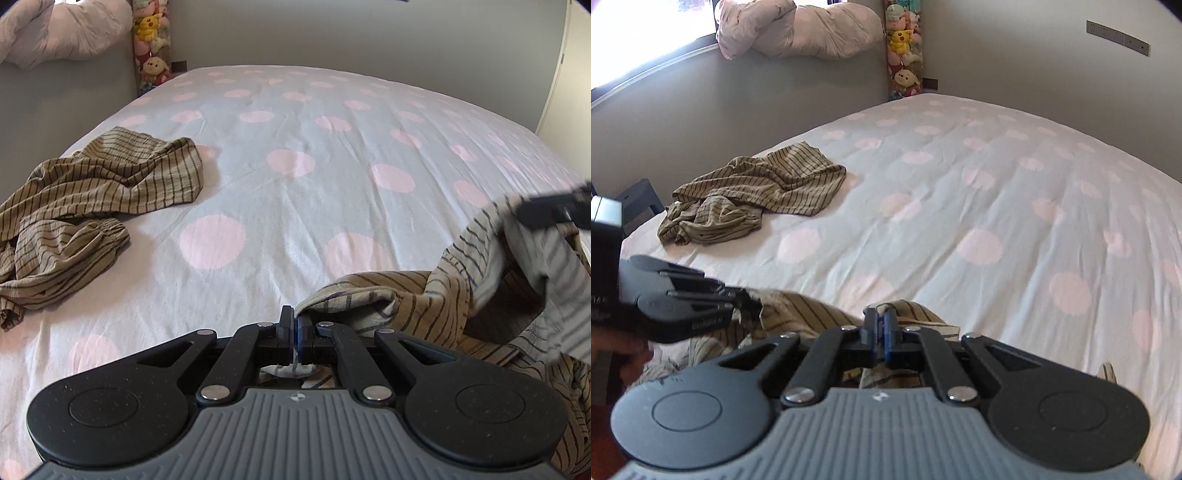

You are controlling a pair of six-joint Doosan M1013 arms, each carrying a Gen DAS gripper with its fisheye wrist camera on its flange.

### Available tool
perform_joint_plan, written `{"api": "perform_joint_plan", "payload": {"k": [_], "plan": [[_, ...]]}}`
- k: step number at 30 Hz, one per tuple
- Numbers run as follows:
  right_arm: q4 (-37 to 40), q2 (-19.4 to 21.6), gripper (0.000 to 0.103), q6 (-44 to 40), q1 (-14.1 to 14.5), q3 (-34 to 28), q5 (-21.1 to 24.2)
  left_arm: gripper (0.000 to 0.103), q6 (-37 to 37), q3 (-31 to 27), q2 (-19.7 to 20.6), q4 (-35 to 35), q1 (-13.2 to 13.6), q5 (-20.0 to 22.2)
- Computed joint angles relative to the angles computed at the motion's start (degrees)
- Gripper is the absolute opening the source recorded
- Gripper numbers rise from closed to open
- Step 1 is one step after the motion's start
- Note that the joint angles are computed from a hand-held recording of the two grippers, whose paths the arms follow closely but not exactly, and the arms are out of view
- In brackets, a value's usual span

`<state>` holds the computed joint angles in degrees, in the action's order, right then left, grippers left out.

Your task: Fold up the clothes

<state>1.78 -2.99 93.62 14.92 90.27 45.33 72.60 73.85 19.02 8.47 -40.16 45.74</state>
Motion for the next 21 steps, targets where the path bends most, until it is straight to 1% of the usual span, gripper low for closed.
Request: {"api": "perform_joint_plan", "payload": {"k": [2, 3, 4, 6, 8, 9, 10, 14, 18, 20, 21], "plan": [[2.7, 1.7, 0.005, -1.0, -0.9, -1.6, 1.1, 0.0, -0.1, -0.2, 0.3, -0.2, 0.2, 0.5], [3.9, 2.4, 0.009, -1.7, -1.4, -2.4, 2.0, 0.0, -0.1, -0.3, 0.4, -0.6, 0.3, 0.7], [4.0, 2.6, 0.014, -2.2, -1.5, -2.7, 2.5, 0.0, -0.1, -0.4, 0.5, -1.0, 0.5, 1.0], [3.4, 2.5, 0.014, -2.9, -1.7, -2.8, 2.7, 0.0, -0.1, -0.6, 0.7, -1.7, 0.7, 1.3], [1.9, 1.2, 0.018, -2.9, -2.0, -2.1, 2.3, 0.0, 0.1, -0.7, 0.8, -2.3, 0.8, 1.4], [1.1, 0.4, 0.025, -2.6, -2.1, -1.7, 2.1, 0.0, 0.2, -0.7, 0.8, -2.5, 0.8, 1.4], [0.2, -0.5, 0.028, -2.2, -2.3, -1.1, 2.2, 0.0, 0.4, -0.8, 0.8, -2.8, 0.8, 1.5], [-5.5, -3.9, 0.028, -0.3, -2.3, 1.5, 4.0, 0.0, 0.7, -0.9, 0.9, -3.4, 0.9, 1.6], [-13.4, -6.7, 0.028, 2.1, -0.6, 4.9, 7.0, 0.0, 0.6, -0.8, 0.7, -3.3, 0.8, 1.6], [-15.0, -7.6, 0.032, 3.1, -0.1, 6.7, 8.6, 0.0, 0.6, -0.8, 0.6, -3.1, 0.7, 1.7], [-15.8, -7.9, 0.038, 4.0, 0.1, 7.5, 9.5, 0.0, 0.6, -0.8, 0.6, -3.0, 0.6, 1.7]]}}
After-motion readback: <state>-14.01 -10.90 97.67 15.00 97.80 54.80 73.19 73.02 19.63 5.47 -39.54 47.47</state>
